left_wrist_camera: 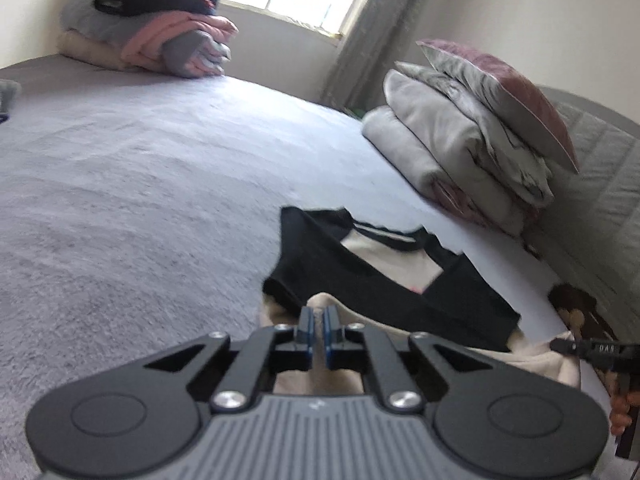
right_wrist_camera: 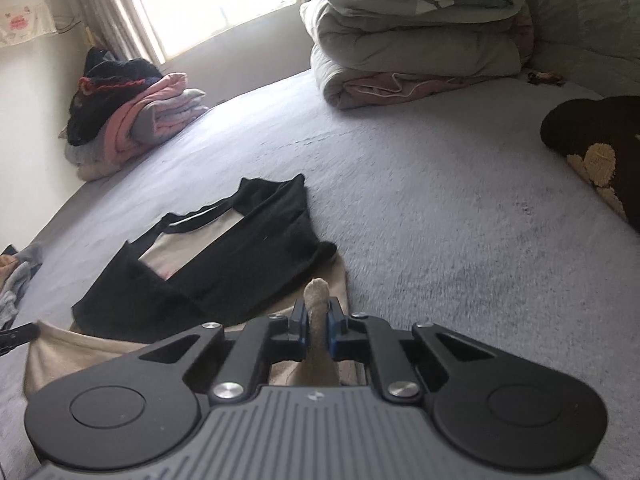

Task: Fold clothes
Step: 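Lift the beige hem with both grippers and fold it toward the collar, then carry the hem over the crossed sleeves toward the collar with both grippers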

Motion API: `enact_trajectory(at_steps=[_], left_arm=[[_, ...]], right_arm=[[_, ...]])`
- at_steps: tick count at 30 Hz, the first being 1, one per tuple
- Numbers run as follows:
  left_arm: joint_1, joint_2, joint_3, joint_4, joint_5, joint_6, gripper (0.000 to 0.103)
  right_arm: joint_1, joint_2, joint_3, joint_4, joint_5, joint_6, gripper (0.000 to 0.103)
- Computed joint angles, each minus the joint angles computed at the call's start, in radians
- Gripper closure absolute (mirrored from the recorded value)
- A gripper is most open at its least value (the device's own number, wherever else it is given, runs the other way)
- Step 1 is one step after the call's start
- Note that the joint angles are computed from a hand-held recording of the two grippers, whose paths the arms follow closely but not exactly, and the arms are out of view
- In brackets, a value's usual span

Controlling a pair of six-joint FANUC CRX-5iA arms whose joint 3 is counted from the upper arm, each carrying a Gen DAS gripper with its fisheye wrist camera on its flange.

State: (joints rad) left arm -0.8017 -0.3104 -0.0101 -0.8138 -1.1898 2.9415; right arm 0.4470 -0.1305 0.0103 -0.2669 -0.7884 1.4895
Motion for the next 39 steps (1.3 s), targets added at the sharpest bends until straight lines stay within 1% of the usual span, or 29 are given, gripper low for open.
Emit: enact_trajectory(at_steps=[2,4,7,9,11,13,14,15,16,17,19,20,21,22,25,27,29,32,34,36,39], left_arm=[[0.001,0.011,0.005,-0.002,-0.018,0.014,0.098],[0.018,0.025,0.009,0.022,-0.031,0.005,0.098],[0.06,0.051,0.012,0.09,-0.041,-0.037,0.098],[0.068,0.058,0.009,0.105,-0.033,-0.051,0.098],[0.076,0.059,0.006,0.119,-0.021,-0.072,0.096],[0.065,0.053,0.008,0.104,-0.026,-0.063,0.094],[0.064,0.042,0.003,0.101,-0.017,-0.052,0.089],[0.063,0.031,-0.004,0.097,-0.007,-0.036,0.087],[0.061,0.02,-0.01,0.092,0.003,-0.019,0.08],[0.059,0.009,-0.017,0.086,0.012,-0.002,0.075],[0.069,-0.012,-0.036,0.092,0.048,0.017,0.072],[0.087,-0.017,-0.046,0.117,0.073,0.01,0.07],[0.107,-0.023,-0.057,0.145,0.099,0.0,0.07],[0.114,-0.022,-0.061,0.158,0.107,-0.005,0.07],[0.114,-0.003,-0.049,0.168,0.096,-0.038,0.069],[0.108,0.008,-0.04,0.167,0.086,-0.059,0.069],[0.102,0.012,-0.033,0.162,0.083,-0.083,0.069],[0.112,0.009,-0.036,0.18,0.101,-0.135,0.069],[0.126,0.007,-0.04,0.203,0.108,-0.166,0.069],[0.142,0.004,-0.047,0.227,0.114,-0.188,0.07],[0.16,-0.003,-0.061,0.251,0.128,-0.198,0.071]], right_arm=[[0.019,0.016,-0.007,0.039,0.022,-0.028,0.093],[0.036,0.03,-0.015,0.078,0.037,-0.053,0.093],[0.061,0.048,-0.03,0.147,0.033,-0.092,0.093],[0.069,0.045,-0.046,0.167,0.049,-0.091,0.093],[0.064,0.041,-0.039,0.155,0.042,-0.086,0.092],[0.052,0.034,-0.032,0.131,0.04,-0.086,0.088],[0.043,0.028,-0.028,0.113,0.041,-0.087,0.086],[0.035,0.023,-0.025,0.096,0.043,-0.089,0.082],[0.029,0.014,-0.028,0.086,0.053,-0.09,0.079],[0.026,0.005,-0.031,0.077,0.062,-0.083,0.079],[0.015,-0.006,-0.023,0.037,0.058,-0.041,0.078],[0.007,-0.01,-0.015,0.009,0.048,-0.009,0.077],[0.01,-0.014,-0.015,0.012,0.038,0.006,0.075],[0.013,-0.019,-0.015,0.016,0.03,0.02,0.073],[0.02,-0.026,-0.013,0.046,-0.003,0.029,0.071],[0.002,-0.024,-0.005,0.047,-0.026,0.004,0.071],[-0.037,-0.022,0.007,0.012,-0.037,-0.014,0.071],[-0.116,-0.015,0.036,-0.101,-0.064,0.01,0.071],[-0.179,0.004,0.074,-0.214,-0.118,0.057,0.071],[-0.215,0.027,0.107,-0.286,-0.178,0.092,0.071],[-0.186,0.042,0.114,-0.25,-0.203,0.1,0.071]])
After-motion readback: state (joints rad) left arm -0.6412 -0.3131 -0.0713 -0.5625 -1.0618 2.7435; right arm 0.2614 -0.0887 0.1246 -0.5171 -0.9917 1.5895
